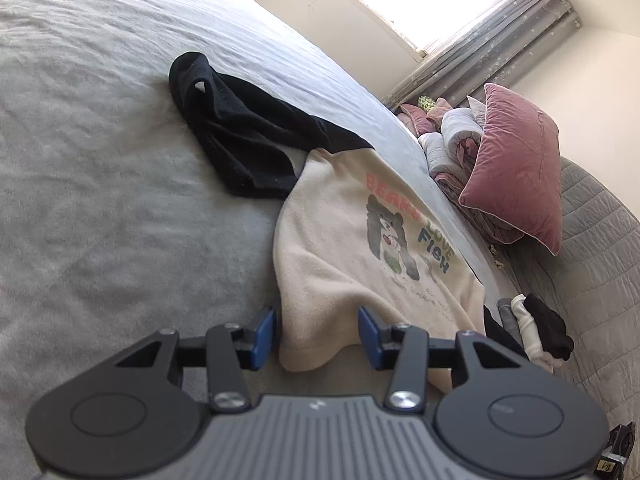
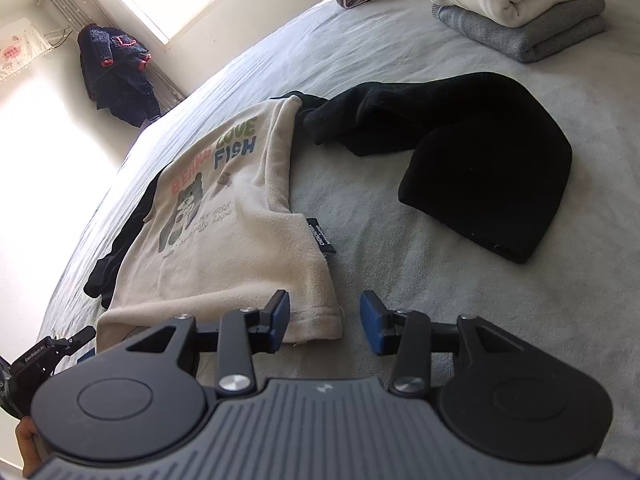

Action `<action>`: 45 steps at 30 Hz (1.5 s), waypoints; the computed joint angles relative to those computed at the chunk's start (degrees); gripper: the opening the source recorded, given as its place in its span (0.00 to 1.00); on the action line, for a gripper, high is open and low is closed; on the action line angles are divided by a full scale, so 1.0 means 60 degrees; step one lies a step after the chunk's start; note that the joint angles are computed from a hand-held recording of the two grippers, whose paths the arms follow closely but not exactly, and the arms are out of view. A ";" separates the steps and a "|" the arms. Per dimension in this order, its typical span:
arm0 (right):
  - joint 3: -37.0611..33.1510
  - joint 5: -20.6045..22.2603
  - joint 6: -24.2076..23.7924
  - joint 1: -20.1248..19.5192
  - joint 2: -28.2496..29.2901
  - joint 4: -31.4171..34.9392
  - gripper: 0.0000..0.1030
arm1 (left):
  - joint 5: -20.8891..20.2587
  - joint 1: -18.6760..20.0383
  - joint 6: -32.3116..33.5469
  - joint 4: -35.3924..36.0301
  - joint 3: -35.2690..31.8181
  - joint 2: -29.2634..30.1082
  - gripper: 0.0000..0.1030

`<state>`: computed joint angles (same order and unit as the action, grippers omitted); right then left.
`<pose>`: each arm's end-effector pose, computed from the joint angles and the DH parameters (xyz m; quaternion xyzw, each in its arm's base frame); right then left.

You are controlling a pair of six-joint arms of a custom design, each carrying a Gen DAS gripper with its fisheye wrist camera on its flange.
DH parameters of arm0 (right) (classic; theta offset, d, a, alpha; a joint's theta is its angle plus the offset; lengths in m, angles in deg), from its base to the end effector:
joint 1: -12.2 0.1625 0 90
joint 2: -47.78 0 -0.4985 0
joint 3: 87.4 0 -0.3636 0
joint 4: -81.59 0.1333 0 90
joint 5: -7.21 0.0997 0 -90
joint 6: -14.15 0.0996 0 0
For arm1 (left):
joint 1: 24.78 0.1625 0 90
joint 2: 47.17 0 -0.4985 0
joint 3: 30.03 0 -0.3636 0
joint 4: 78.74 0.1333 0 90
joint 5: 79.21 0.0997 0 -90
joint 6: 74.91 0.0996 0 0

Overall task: Fold clothes
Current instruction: 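Grasp the hem with both grippers, pull the sweatshirt flat, then open both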

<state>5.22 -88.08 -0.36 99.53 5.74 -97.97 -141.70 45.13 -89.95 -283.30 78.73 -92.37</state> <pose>0.0895 -0.7460 0.2011 0.0818 -0.9383 0.3231 0.0928 -0.0530 -0.6669 0.2125 -0.0636 0.8804 -0.4634 0.0784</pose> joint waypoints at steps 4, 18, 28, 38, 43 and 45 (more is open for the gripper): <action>0.0035 -0.0189 -0.0862 0.0101 0.0197 -0.0330 0.43 | 0.0093 -0.0043 0.0490 0.0141 -0.0078 0.0107 0.39; 0.0323 0.0249 -0.0526 0.0222 -0.0220 -0.0131 0.11 | -0.0981 -0.0242 0.0540 0.2526 -0.0076 -0.1063 0.09; 0.0730 0.0579 0.1217 0.0190 -0.1237 0.1162 0.10 | -0.2037 -0.0171 -0.0225 0.4896 0.0253 -0.2303 0.08; 0.1726 0.0113 0.0870 0.0312 -0.1631 0.1084 0.10 | -0.1398 -0.0523 0.0328 0.5919 0.1073 -0.3153 0.08; 0.2064 -0.0127 0.0561 0.0354 -0.1706 0.1079 0.10 | -0.0966 -0.0754 0.0692 0.6303 0.1437 -0.3377 0.08; 0.2092 -0.0322 0.0435 0.0374 -0.1667 0.1080 0.10 | -0.0787 -0.0772 0.0769 0.6403 0.1554 -0.3350 0.08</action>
<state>17.78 -90.01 2.25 101.77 -4.26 -91.49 -146.43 40.49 -85.34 -244.88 88.05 -112.47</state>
